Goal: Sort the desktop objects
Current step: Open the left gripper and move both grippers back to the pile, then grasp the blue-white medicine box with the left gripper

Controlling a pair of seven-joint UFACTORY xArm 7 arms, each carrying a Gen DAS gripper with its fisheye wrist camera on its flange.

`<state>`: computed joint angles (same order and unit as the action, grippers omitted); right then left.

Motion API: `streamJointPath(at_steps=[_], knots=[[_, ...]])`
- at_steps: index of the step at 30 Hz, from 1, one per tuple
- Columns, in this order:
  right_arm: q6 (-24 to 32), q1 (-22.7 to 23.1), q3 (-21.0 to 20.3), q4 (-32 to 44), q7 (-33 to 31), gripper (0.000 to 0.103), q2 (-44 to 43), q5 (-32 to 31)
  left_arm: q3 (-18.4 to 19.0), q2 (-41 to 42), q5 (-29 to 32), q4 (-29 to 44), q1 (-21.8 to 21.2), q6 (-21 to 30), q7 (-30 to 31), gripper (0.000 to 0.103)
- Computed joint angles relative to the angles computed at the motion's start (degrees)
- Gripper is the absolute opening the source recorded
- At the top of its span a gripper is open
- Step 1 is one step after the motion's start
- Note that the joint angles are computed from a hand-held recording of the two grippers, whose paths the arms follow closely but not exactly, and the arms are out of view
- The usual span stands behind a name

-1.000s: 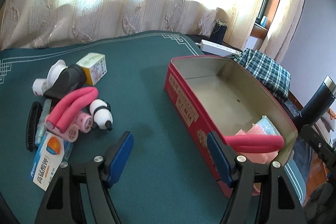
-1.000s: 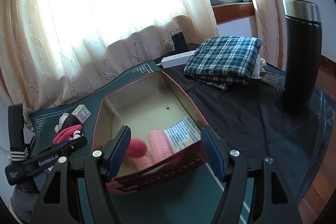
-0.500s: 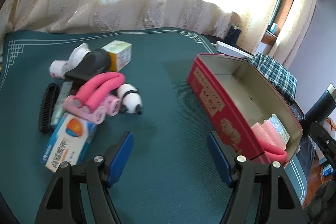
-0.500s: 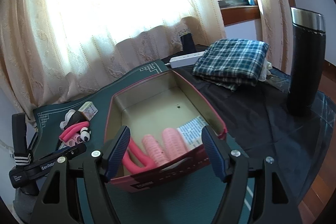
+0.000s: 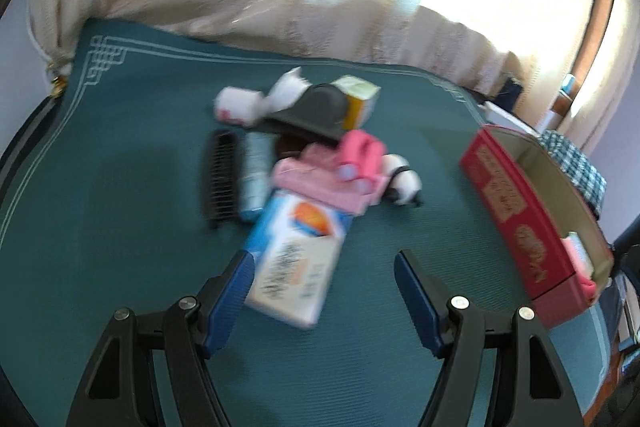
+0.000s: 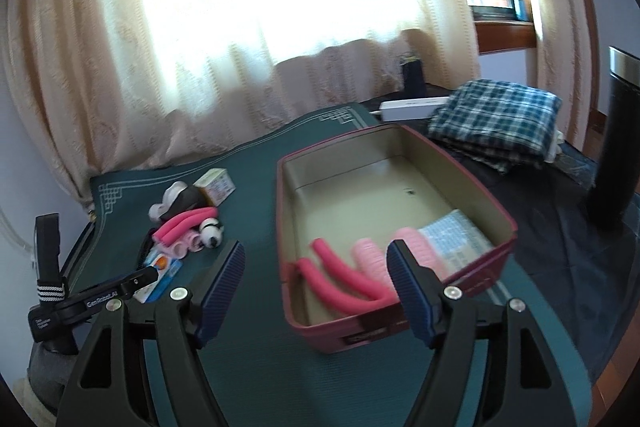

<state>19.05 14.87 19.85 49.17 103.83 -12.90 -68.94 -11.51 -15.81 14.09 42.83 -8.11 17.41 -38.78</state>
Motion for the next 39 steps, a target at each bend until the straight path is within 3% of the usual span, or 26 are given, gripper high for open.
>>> streamJointPath(at_steps=[6,12,15,23,24,25,26,34,39], knots=[[1.06,3.40,0.45,4.56,-2.65,0.077,5.44,0.15,2.61,0.43,-3.40,-0.50,-1.47,0.75,5.80,0.074],[1.82,8.22,-1.71,8.23,-5.74,0.078,9.99,1.28,3.66,3.40,-5.65,1.67,-2.32,2.06,11.74,0.074],[1.92,10.19,-2.98,9.66,-7.72,0.078,11.74,2.48,5.13,5.00,-9.51,2.57,-3.42,2.31,15.66,0.074],[0.72,14.05,-6.17,13.60,-13.32,0.078,16.47,6.99,2.93,7.53,-0.97,4.14,-1.27,1.31,13.73,0.074],[0.60,14.47,-6.53,14.23,-14.04,0.078,17.06,7.48,3.38,7.48,-2.08,3.95,-1.80,0.83,14.87,0.073],[0.21,14.83,-6.93,14.61,-14.64,0.078,17.44,8.02,3.71,7.31,-3.02,3.70,-2.14,0.36,15.68,0.062],[-0.28,15.12,-7.30,15.10,-15.35,0.078,17.98,8.73,3.62,7.01,-2.67,3.41,-1.93,0.21,15.27,0.059],[-2.83,17.54,-10.21,19.63,-23.76,0.078,22.81,17.67,5.24,0.85,-9.89,-2.13,-2.78,-2.24,18.73,0.057],[-3.22,18.68,-11.34,23.72,-31.78,0.078,26.59,25.67,4.39,-3.34,-10.10,-5.24,-1.13,-4.07,18.31,0.056]])
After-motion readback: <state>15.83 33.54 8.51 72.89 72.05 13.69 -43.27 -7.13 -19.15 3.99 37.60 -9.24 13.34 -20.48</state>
